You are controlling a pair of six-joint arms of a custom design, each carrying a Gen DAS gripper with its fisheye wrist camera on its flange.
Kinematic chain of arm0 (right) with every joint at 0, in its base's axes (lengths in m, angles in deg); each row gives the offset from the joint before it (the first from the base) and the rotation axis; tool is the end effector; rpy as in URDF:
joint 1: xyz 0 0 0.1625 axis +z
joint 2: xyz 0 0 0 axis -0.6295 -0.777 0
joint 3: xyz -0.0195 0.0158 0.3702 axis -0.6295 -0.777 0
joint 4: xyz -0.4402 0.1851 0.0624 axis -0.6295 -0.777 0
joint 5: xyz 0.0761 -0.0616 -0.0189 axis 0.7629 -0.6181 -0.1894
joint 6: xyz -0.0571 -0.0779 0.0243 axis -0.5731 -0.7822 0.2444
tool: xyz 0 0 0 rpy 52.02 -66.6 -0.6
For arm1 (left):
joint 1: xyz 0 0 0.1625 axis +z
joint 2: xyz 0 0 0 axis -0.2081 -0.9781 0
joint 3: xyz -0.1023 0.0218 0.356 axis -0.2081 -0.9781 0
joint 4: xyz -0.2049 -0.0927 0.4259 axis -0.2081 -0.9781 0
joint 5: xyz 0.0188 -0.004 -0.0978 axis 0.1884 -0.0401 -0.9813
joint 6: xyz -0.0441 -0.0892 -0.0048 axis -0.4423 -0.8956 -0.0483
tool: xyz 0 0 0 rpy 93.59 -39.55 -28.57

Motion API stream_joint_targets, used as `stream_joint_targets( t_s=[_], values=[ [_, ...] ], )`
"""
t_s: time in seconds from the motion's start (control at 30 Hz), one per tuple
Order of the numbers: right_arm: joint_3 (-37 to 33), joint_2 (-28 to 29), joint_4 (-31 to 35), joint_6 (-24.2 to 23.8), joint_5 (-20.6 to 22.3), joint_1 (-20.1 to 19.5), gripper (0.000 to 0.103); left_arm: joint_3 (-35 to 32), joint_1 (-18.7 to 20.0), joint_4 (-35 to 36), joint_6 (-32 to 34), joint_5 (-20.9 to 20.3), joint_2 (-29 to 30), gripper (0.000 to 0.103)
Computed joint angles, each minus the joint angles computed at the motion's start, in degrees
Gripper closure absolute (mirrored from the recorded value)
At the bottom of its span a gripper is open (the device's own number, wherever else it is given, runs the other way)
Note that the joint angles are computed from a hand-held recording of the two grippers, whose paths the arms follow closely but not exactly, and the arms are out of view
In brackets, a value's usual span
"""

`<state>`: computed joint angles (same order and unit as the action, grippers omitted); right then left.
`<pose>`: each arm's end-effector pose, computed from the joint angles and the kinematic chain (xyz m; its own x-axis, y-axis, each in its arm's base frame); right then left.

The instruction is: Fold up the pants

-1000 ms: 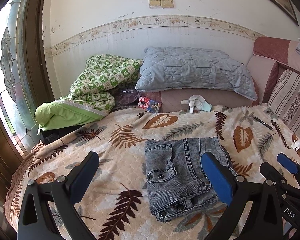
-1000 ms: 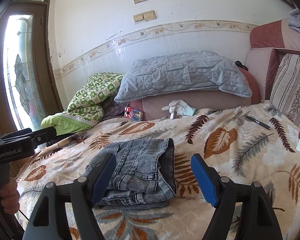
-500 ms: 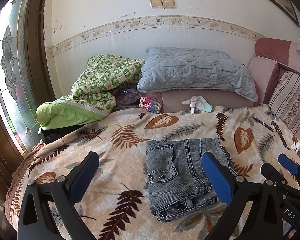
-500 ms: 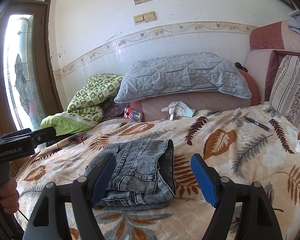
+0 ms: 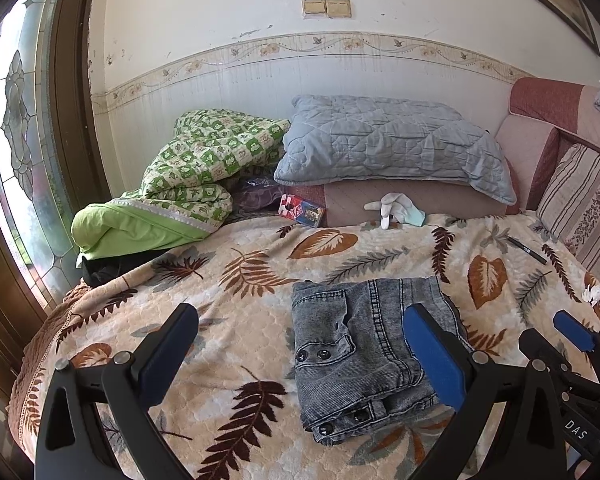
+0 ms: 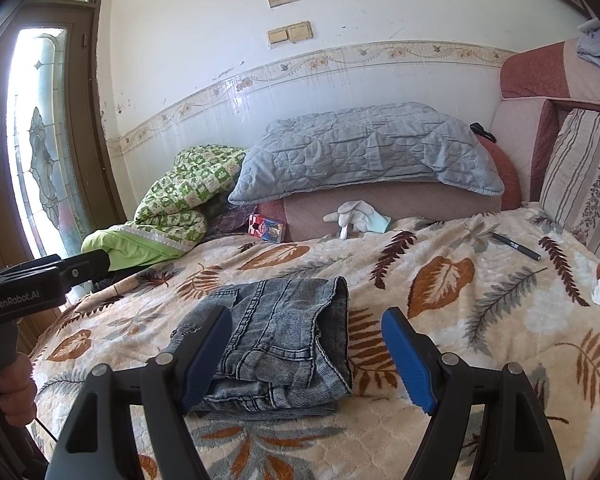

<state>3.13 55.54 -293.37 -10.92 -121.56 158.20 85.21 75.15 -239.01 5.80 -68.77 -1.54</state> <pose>0.4027 -0.5945 0.0543 -0.8145 0.1065 0.5704 -0.4847 0.4155 -0.7697 -0.1283 -0.6772 0.4217 -0.6217 0.2500 -0.7423 0.7506 0.4610 -0.4733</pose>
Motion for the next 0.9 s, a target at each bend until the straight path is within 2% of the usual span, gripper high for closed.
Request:
stream_joint_targets(
  t_s=[0.9],
  values=[
    [-0.10,0.22,-0.03,-0.33,0.21,-0.15,0.023,0.48,-0.09,-0.20,0.25,-0.54,-0.32,0.001]
  ],
)
